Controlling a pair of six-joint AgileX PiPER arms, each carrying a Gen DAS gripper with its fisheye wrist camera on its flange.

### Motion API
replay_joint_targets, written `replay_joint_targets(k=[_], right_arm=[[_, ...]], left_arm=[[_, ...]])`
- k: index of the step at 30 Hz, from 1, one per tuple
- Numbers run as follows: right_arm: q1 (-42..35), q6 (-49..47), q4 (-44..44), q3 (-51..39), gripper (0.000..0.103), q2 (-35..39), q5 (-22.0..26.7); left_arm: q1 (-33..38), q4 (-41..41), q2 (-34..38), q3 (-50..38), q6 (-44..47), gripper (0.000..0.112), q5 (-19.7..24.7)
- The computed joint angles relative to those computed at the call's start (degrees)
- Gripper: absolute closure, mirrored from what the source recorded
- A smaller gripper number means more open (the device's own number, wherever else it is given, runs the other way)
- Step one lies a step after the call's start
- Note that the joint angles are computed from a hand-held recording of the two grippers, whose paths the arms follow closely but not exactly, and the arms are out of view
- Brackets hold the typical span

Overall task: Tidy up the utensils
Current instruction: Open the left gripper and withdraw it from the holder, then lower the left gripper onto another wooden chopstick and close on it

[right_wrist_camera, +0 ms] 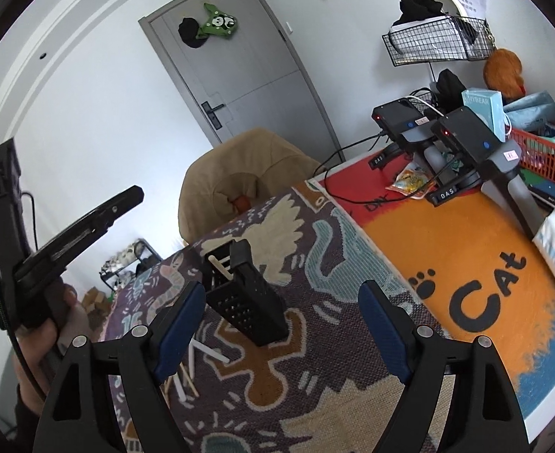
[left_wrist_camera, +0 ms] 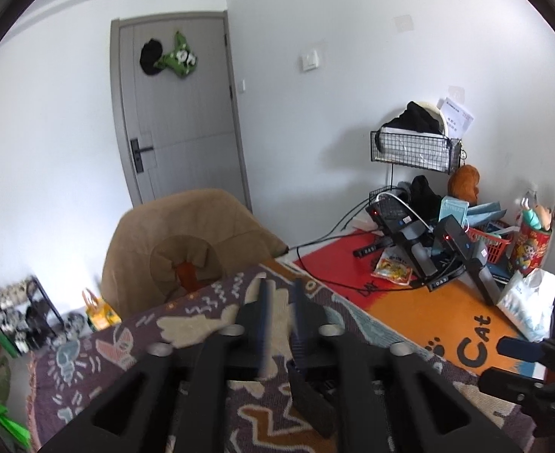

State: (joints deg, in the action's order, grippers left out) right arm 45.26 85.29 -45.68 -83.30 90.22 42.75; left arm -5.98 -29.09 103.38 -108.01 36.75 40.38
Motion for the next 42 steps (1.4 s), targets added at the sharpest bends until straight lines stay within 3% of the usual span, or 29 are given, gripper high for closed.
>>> replay_joint_targets(k=[1,3,5,17,23,26,29,33,42], right_arm=[[0.32,0.53,-0.67,-0.08,0.02,0.3,0.21],[0.9,1.3,-1.81,-0.21,0.02,0.86,0.75],[1.3,1.94,-2.44,-0.47,0.02,1.54,1.13],[3.06,-6.64,3.31,-8.6,0.02,8.73,4.03],[5.21,-1.41,-1.81,-7.72,0.02,9.18,5.03],[4.48,0.61,-1.3,-4.48,0.02,7.72,0.38],[4.12,-0.37,0.87,-4.27,0.02,8.26,-0.35],[2.79,-3.16,6.38,-2.67,0.006,8.46,-4.25],[3.91,1.95,4.63,2.63,0.006,7.74,-6.96]], left_arm=[[0.76,-1.19,-0.14,0.12,-0.03,0.038,0.66],[3.1,-6.41,-2.31,3.84,2.97,0.015,-1.13],[5.58,-11.19,-4.53,7.12,7.16,0.015,-2.28],[14.62,-12.77,-6.76,11.51,8.02,0.015,3.89],[18.53,-15.08,-8.02,15.43,10.4,0.01,5.03],[20.9,-16.37,-8.07,16.5,11.78,0.01,7.25],[22.79,-17.17,-7.61,16.97,12.41,0.01,10.46],[24.03,-17.48,-8.3,20.16,14.03,0.01,11.05],[25.97,-16.58,-9.48,27.53,17.79,0.01,10.91]])
